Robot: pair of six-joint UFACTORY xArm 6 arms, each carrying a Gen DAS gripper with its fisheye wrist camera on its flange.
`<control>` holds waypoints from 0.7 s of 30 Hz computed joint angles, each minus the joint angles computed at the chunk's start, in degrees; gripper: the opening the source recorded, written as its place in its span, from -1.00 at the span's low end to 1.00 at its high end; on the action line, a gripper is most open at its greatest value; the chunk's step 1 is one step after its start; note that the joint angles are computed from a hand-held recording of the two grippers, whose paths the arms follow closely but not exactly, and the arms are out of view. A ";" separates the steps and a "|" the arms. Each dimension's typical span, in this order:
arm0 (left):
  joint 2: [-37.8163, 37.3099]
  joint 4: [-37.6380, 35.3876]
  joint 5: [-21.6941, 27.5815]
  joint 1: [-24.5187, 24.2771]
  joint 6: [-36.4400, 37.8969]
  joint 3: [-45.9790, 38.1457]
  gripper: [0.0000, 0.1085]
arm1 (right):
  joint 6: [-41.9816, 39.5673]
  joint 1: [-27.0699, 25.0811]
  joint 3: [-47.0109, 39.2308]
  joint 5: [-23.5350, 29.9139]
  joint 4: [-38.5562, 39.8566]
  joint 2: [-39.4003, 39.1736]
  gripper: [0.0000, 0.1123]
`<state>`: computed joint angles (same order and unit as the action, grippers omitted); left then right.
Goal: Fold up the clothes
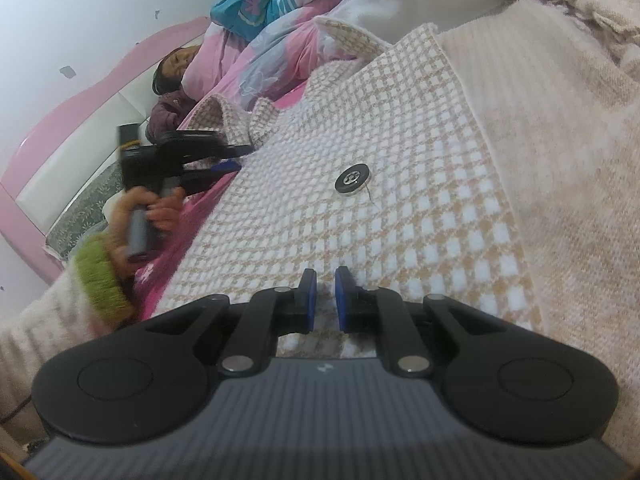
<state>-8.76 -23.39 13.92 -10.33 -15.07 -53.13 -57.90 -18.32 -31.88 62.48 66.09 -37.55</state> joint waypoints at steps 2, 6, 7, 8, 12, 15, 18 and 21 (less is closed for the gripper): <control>-5.69 -0.57 0.77 -0.32 0.47 4.09 -0.47 | 0.63 0.22 -0.16 -0.23 -0.41 0.04 -0.87; -16.80 -5.86 0.56 -2.00 7.44 12.83 -0.42 | 6.98 2.82 -1.67 -2.57 -5.61 -0.56 -0.87; -18.00 -6.52 0.27 -2.37 8.41 13.94 -0.42 | 10.54 4.39 -2.75 -3.50 -9.20 -1.25 -0.86; -18.48 -7.68 0.22 -2.60 9.72 14.41 -0.42 | 13.37 6.10 -3.93 -4.14 -12.65 -2.15 -0.76; -15.05 -18.75 3.42 -2.29 19.47 10.82 -0.41 | 17.76 15.66 -9.54 -6.94 -20.11 -3.24 -0.76; -9.23 -26.62 5.70 -1.65 26.95 5.66 -0.35 | 20.98 25.80 -14.31 -13.10 -25.61 2.37 -0.80; -4.55 -30.25 3.67 -2.11 29.81 2.80 -0.35 | 24.52 33.27 -20.86 -18.63 -30.64 12.90 -0.86; -1.12 -28.50 3.61 -1.09 28.31 0.88 -0.37 | 26.81 37.19 -26.81 -24.38 -34.15 22.55 -0.92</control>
